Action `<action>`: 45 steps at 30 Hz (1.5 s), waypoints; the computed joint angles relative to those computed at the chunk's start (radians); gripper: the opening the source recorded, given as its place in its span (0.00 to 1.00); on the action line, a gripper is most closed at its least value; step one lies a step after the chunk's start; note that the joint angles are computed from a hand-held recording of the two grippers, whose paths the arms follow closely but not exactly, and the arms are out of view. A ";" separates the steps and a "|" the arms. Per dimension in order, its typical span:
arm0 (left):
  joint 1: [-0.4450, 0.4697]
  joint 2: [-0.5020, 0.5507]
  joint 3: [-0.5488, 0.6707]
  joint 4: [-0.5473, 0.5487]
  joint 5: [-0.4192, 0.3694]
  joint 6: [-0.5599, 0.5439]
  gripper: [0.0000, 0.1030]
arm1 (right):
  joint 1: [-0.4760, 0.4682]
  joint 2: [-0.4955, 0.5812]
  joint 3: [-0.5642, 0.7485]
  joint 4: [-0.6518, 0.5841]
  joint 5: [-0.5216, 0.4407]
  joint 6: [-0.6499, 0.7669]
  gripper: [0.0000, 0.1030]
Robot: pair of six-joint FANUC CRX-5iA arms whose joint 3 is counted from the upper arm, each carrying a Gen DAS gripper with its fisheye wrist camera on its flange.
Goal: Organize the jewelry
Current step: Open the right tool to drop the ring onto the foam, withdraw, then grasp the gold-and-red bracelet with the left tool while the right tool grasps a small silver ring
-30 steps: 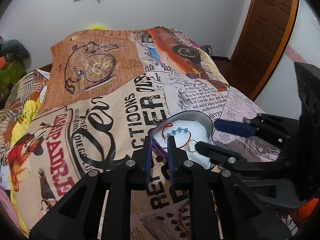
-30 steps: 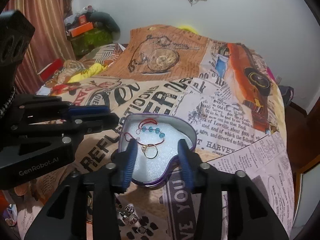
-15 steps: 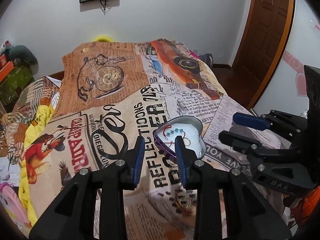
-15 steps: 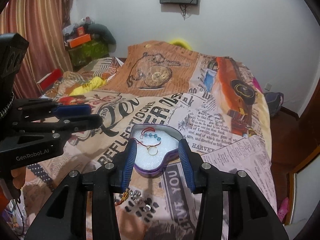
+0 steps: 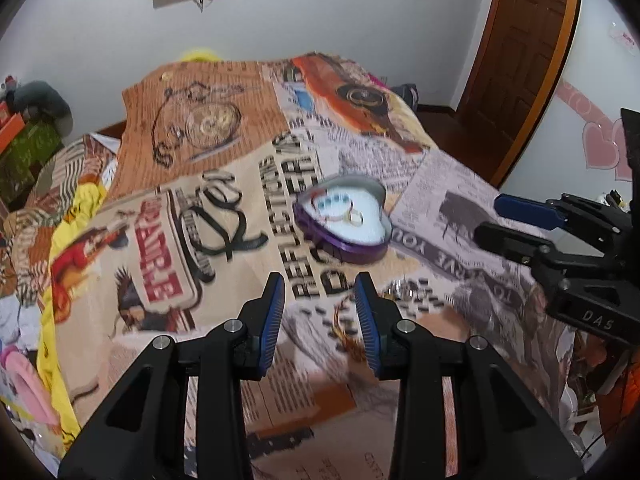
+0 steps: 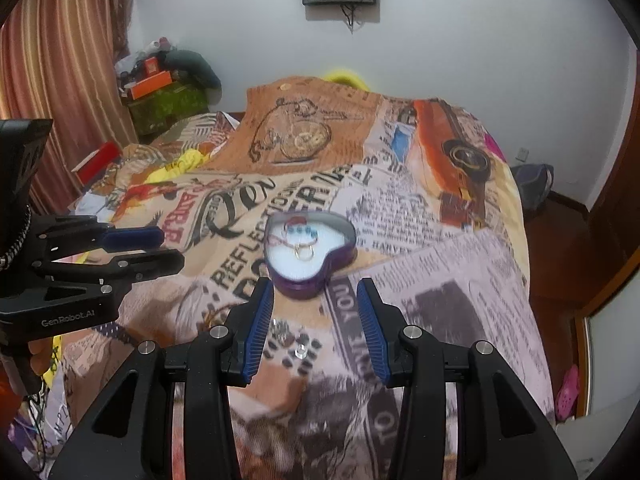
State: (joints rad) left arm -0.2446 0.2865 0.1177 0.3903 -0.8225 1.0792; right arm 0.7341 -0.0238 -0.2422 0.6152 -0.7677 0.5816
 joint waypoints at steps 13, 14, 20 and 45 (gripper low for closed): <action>-0.009 0.024 -0.058 0.008 -0.053 0.047 0.34 | 0.024 -0.019 -0.044 -0.081 -0.049 0.007 0.38; -0.013 0.021 -0.066 0.002 -0.042 0.050 0.34 | 0.024 -0.017 -0.042 -0.091 -0.050 0.015 0.38; -0.020 0.016 -0.095 -0.006 0.005 0.048 0.23 | 0.020 0.000 -0.035 -0.147 -0.047 0.063 0.38; 0.014 0.032 -0.096 0.082 -0.008 -0.015 0.01 | -0.009 0.065 0.001 -0.206 -0.014 0.156 0.38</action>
State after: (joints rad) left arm -0.2305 0.3184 0.0215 0.4719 -0.8301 1.0645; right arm 0.7251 0.0416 -0.2415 0.4096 -0.7816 0.7378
